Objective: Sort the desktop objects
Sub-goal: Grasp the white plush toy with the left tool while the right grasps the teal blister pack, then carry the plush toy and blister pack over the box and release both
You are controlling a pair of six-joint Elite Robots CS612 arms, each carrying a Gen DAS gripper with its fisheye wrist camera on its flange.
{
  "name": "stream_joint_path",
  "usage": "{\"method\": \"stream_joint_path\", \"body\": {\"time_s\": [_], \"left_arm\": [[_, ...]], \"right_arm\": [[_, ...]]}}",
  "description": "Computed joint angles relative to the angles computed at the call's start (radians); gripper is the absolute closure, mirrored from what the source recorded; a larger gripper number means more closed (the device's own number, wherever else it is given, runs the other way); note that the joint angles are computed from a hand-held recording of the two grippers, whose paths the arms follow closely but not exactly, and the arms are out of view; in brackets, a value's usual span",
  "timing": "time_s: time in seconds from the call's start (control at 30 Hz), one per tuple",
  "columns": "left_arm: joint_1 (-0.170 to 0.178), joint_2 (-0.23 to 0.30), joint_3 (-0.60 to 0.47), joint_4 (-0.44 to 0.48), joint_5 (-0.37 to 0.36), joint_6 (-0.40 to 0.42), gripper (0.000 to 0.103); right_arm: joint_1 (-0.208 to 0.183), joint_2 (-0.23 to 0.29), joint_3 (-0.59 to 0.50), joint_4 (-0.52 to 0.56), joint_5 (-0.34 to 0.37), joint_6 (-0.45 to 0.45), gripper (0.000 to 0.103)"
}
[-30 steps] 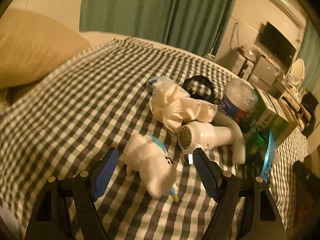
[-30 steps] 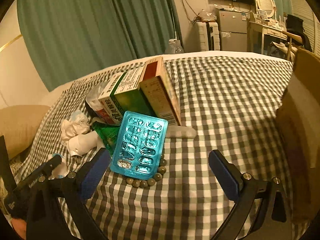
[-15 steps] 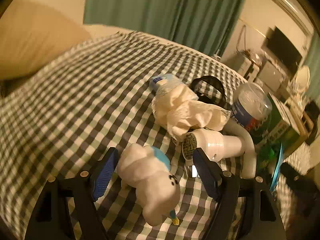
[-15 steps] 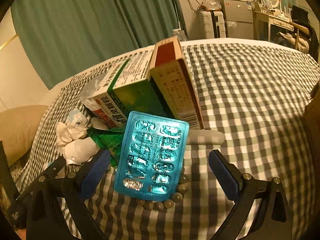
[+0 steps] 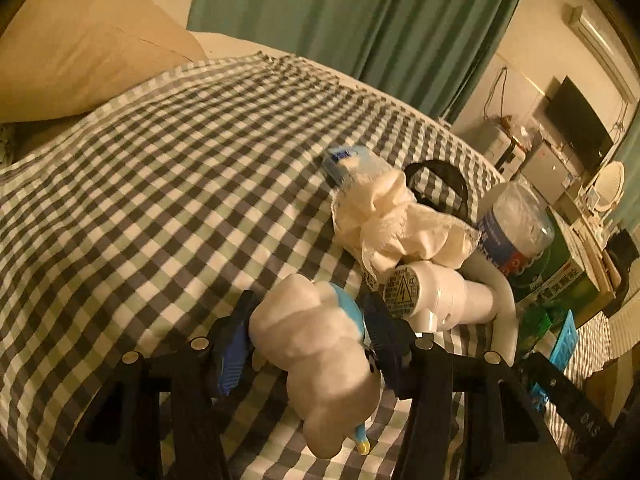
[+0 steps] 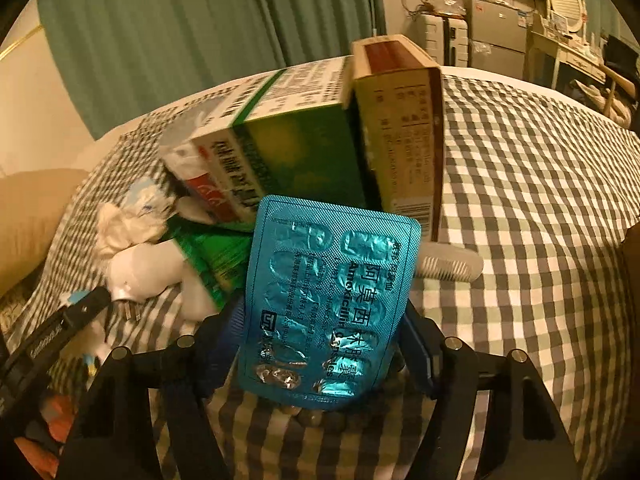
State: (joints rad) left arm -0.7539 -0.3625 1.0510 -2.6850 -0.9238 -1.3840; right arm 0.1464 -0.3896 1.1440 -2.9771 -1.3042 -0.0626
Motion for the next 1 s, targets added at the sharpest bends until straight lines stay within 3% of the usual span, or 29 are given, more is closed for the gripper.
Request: {"method": "stream_joint_path", "body": {"time_s": [0.4,0.67,0.87,1.0], "left_arm": [[-0.028,-0.025,0.021,0.046,0.069,0.079,0.047],[-0.068,-0.048,0.025,0.074,0.127,0.151,0.047],[-0.098,-0.075,0.051,0.065,0.13,0.112,0.047],[-0.114,-0.084,0.043,0.091,0.127,0.136,0.047]], "right_arm": [[-0.016,-0.074,0.116,-0.073,0.006,-0.005,0.033],[-0.024,-0.127,0.205,-0.139,0.032,-0.012,0.033],[-0.034,-0.176,0.289,-0.191,0.055,-0.008,0.033],[-0.042,-0.208,0.344,-0.216,0.069,-0.016,0.033]]}}
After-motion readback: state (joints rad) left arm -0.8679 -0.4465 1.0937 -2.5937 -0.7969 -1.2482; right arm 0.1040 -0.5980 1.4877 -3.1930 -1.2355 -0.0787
